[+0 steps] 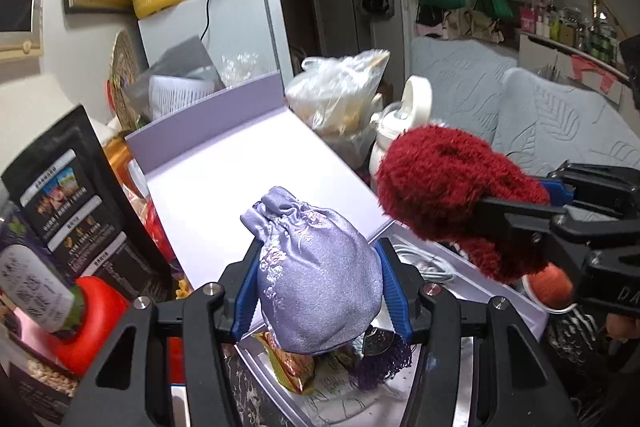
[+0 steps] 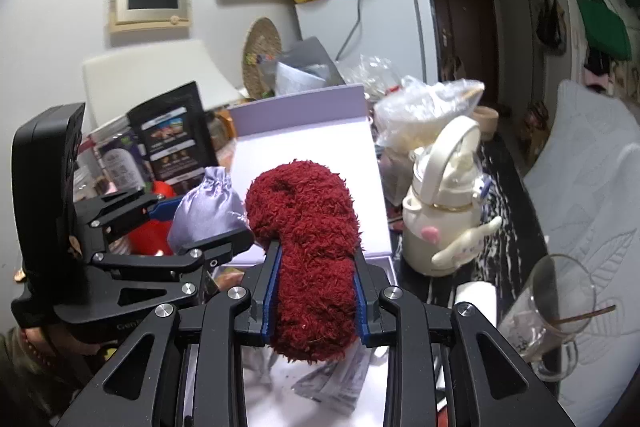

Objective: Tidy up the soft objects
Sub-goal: 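Lift and carry the lavender pouch and red scrunchie over the box with both tools, then lower the lavender pouch and red scrunchie into the box with both tools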

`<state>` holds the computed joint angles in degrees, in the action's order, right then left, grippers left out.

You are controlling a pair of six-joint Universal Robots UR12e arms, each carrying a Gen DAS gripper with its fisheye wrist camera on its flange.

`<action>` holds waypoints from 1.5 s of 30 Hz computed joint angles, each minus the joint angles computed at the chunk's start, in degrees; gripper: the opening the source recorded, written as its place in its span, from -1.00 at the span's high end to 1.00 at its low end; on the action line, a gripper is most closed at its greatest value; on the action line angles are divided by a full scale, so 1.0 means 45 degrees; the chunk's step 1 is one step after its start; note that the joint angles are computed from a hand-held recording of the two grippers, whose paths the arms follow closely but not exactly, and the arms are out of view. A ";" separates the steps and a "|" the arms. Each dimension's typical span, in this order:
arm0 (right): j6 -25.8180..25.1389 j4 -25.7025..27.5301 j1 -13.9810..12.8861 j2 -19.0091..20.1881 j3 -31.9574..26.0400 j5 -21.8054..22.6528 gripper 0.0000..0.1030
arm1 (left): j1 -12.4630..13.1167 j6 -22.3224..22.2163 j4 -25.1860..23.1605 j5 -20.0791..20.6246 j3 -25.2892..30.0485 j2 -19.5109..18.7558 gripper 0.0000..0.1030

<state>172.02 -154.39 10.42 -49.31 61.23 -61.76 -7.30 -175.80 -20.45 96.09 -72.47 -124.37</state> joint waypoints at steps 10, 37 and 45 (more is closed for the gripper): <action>0.0094 0.0696 0.0053 0.0651 -0.0842 -0.0506 0.43 | -0.0017 -0.0203 -0.0747 0.0807 0.0815 -0.0872 -0.04; -0.0213 0.2630 0.0213 0.1521 -0.1977 -0.1298 0.41 | -0.0214 -0.0304 -0.2926 0.1546 0.1825 -0.1695 -0.04; -0.0377 0.3276 0.0174 0.1586 -0.2165 -0.1128 0.37 | -0.0066 -0.1060 -0.4094 0.0229 0.1877 -0.1584 -0.05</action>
<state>170.32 -139.65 11.20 -42.17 51.49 -66.83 -7.60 -180.57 -38.88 97.13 -64.03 -131.50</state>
